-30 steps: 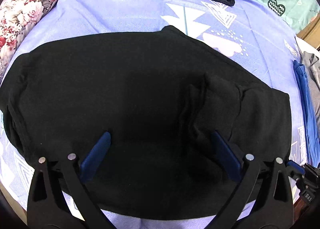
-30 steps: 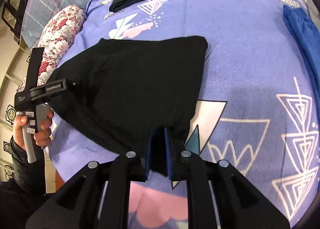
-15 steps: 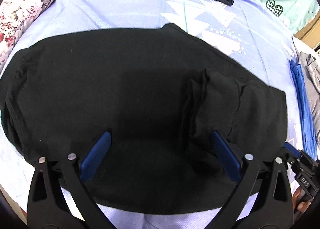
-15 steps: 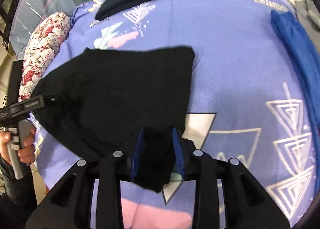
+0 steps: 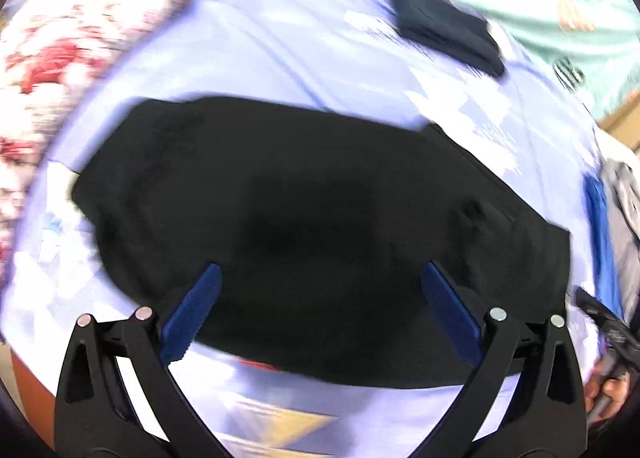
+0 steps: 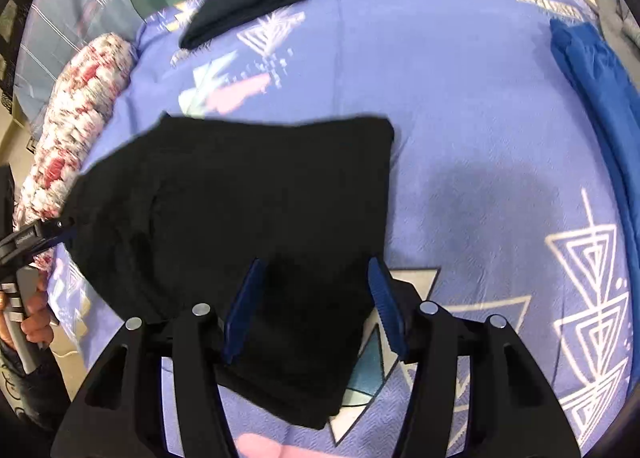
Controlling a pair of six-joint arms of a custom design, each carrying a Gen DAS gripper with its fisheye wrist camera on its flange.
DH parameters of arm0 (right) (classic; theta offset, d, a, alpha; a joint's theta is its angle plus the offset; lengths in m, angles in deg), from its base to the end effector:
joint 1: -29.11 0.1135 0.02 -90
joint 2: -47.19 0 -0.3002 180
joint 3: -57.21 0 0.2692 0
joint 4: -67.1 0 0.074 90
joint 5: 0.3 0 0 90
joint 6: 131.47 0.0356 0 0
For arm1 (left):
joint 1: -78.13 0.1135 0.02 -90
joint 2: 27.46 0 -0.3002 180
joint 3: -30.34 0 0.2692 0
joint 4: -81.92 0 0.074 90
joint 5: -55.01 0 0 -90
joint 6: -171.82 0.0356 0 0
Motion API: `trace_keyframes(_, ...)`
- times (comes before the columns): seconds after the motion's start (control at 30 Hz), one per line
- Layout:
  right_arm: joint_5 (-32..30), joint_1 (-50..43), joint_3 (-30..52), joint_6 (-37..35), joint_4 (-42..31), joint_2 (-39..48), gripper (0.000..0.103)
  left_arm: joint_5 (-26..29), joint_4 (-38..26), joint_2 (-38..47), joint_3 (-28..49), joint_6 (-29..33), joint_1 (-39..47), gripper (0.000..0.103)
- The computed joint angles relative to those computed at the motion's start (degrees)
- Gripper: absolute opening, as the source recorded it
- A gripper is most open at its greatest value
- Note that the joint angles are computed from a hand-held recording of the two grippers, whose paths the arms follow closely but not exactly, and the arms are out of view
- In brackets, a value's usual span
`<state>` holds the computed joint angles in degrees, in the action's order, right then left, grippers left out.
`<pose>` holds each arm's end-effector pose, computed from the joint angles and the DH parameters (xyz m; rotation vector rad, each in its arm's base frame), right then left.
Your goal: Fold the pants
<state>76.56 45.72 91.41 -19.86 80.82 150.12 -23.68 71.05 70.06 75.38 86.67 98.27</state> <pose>0.2345 0.0784 0.0662 0.0190 2.5860 0.5479 0.2579 0.0871 0.1003 -0.2903 2.6285 -0.1201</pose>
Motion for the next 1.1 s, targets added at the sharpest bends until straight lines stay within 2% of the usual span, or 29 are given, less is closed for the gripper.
trace_keyframes(0.07, 1.1, -0.1, -3.0, 0.7, 3.1, -3.8, 0.072, 0.3, -0.5, 0.1, 0.8, 2.5, 6.6, 0.101)
trace_keyframes(0.23, 0.8, -0.2, -5.2, 1.4, 4.9, -5.2, 0.073, 8.3, -5.2, 4.3, 5.9, 6.1, 21.0, 0.101)
trace_keyframes(0.3, 1.2, 0.7, -4.7, 1.5, 4.8, -4.5, 0.074, 11.0, -7.3, 6.2, 7.8, 8.8, 23.9, 0.101)
trace_keyframes(0.33, 1.6, 1.1, -4.2, 1.8, 4.1, -4.3, 0.079, 12.6, -9.6, 8.4, 9.9, 10.2, 25.3, 0.101)
trace_keyframes(0.37, 2.0, 1.6, -3.8, 2.3, 3.9, -3.9, 0.085, 13.1, -10.4, 9.6, 10.8, 9.9, 25.5, 0.101)
trace_keyframes(0.4, 2.2, 1.8, -3.9, 2.8, 4.2, -3.7, 0.087, 13.6, -11.6, 11.7, 12.3, 10.1, 26.3, 0.101)
trace_keyframes(0.57, 3.4, 4.2, -1.8, 3.8, 2.7, -1.6, 0.087, 11.6, -11.7, 17.6, 16.0, 10.6, 25.3, 0.1)
trace_keyframes(0.7, 4.8, 5.4, 0.3, 3.9, 0.6, -0.4, 0.087, 13.3, -12.2, 19.5, 18.7, 10.9, 25.8, 0.097)
trace_keyframes(0.8, 5.2, 5.6, 1.9, 4.5, -0.7, 0.4, 0.087, 13.6, -14.0, 21.1, 21.3, 11.3, 24.4, 0.077)
trace_keyframes(0.83, 5.1, 5.5, 2.4, 4.8, -1.1, 0.5, 0.087, 13.1, -13.9, 21.4, 21.6, 11.6, 23.9, 0.073)
trace_keyframes(0.9, 4.9, 5.6, 3.2, 5.2, -1.5, 0.8, 0.087, 11.1, -11.4, 21.3, 20.9, 11.1, 22.5, 0.071)
trace_keyframes(1.07, 4.1, 5.8, 4.4, 5.4, -1.8, 1.9, 0.087, 5.9, -6.5, 19.6, 18.7, 10.8, 19.8, 0.033)
trace_keyframes(1.1, 4.2, 5.9, 4.4, 5.7, -1.9, 1.9, 0.087, 5.4, -6.1, 18.9, 18.1, 10.9, 19.2, 0.03)
